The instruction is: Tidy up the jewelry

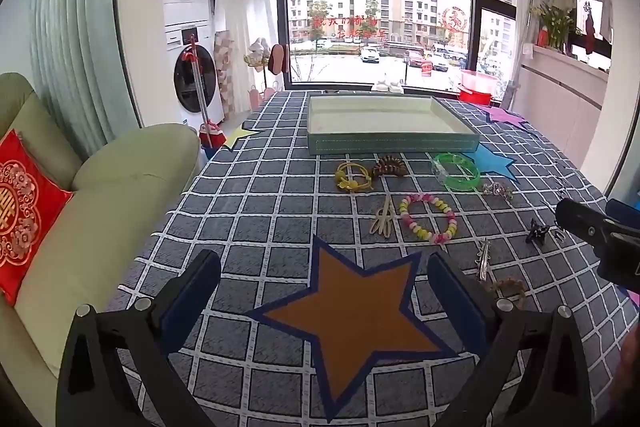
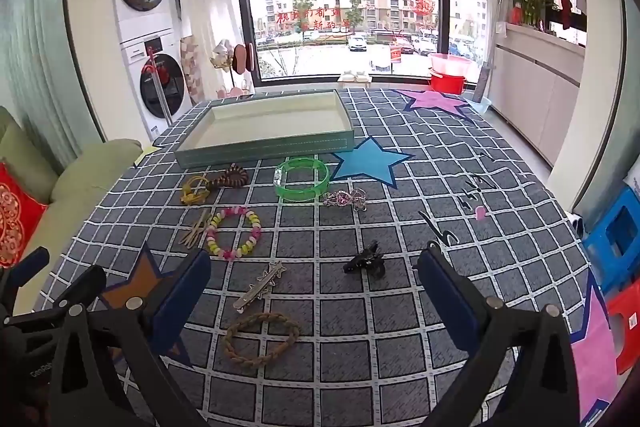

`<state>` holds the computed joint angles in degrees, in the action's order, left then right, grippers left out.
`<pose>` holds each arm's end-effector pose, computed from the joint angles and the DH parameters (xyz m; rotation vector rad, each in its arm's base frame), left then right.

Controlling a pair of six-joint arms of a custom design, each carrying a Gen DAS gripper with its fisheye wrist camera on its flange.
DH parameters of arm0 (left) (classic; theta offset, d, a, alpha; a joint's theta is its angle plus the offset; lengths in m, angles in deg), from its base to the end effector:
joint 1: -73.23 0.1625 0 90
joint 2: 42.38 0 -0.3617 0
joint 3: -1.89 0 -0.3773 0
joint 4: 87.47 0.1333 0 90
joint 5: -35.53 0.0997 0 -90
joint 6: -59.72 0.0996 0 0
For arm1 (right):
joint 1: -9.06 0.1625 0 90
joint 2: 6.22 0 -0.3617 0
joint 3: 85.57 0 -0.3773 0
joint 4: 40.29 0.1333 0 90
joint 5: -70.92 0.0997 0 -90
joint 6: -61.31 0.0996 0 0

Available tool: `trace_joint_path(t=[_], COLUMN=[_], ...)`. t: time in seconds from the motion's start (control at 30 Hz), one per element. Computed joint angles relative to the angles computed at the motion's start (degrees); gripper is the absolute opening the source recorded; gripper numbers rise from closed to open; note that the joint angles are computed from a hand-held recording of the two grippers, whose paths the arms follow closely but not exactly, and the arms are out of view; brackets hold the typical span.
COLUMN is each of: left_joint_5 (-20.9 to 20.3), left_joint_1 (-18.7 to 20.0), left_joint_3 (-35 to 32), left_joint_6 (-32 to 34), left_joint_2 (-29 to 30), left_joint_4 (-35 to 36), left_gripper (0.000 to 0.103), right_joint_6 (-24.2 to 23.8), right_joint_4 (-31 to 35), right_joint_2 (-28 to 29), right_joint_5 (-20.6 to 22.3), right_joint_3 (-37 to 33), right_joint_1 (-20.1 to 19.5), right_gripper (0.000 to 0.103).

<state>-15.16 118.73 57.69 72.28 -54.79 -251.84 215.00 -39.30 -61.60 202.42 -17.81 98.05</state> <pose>-0.3874 -0.6744 -0.0337 0.9691 2.2967 -0.9047 0.0563 -0.6246 0.2650 -0.1353 -1.9265 1.2550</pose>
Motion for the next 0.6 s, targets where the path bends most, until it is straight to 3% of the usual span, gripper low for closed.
trace_joint_path(t=[0.6], left_joint_5=[-0.3], left_joint_1=[-0.2], left_joint_3=[-0.2], left_joint_6=[0.8], left_joint_2=[0.2], left_joint_4=[-1.2], left_gripper=[0.103], right_joint_6=[0.0], right_joint_4=[0.0], right_joint_2=[-0.1], right_joint_5=[-0.7], right_joint_3=[0.2], right_joint_1=[0.1], right_gripper=[0.103])
